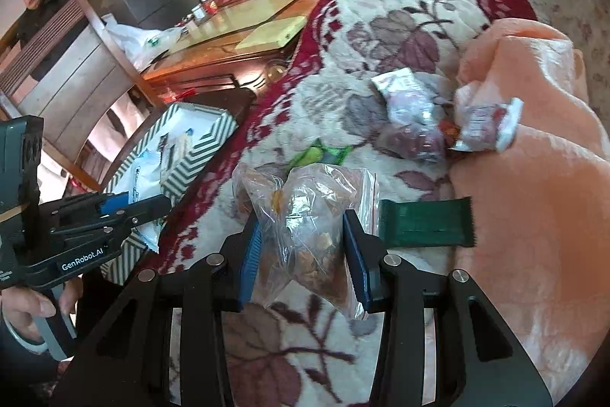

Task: Organize snacks
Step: 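Carry the blue biscuit and nut bag over the tray and lower them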

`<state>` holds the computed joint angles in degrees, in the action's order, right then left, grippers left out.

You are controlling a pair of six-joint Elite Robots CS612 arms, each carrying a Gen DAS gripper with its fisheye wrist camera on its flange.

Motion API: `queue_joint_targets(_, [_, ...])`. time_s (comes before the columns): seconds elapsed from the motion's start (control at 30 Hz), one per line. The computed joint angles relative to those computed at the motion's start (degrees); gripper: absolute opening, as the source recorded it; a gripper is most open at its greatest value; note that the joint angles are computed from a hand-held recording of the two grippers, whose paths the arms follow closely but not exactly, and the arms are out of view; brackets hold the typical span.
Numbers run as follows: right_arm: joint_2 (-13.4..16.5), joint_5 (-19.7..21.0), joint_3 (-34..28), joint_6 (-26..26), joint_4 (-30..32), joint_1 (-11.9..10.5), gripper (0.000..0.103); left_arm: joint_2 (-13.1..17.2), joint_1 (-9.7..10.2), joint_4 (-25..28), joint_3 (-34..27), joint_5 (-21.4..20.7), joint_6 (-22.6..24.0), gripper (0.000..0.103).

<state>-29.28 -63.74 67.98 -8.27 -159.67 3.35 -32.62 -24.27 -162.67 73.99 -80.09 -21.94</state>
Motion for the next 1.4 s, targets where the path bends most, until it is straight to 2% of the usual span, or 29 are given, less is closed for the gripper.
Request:
queue_joint_targets(0.57, [2.8,1.5,-6.7,-7.7,9.5,4.4,0.040,-1.9,3.59,-0.5,5.5,3.8,-5.0,0.029])
queue_joint_targets(1.03, [4.7,1.5,-11.9,-11.6,13.8,7.1,0.040,-2.3,5.74,-0.3,7.1,5.0,-7.6,0.029])
queue_joint_targets(1.27, [7.0,1.4,-17.4,-14.8,18.0,8.9,0.040,-1.9,7.13,0.7,7.0,4.9,-9.9,0.029])
queue_joint_targets(1.4, [9.3,1.1,-22.4,-17.0,22.0,10.2,0.040,-1.6,7.87,1.5,6.7,4.9,-10.9,0.029])
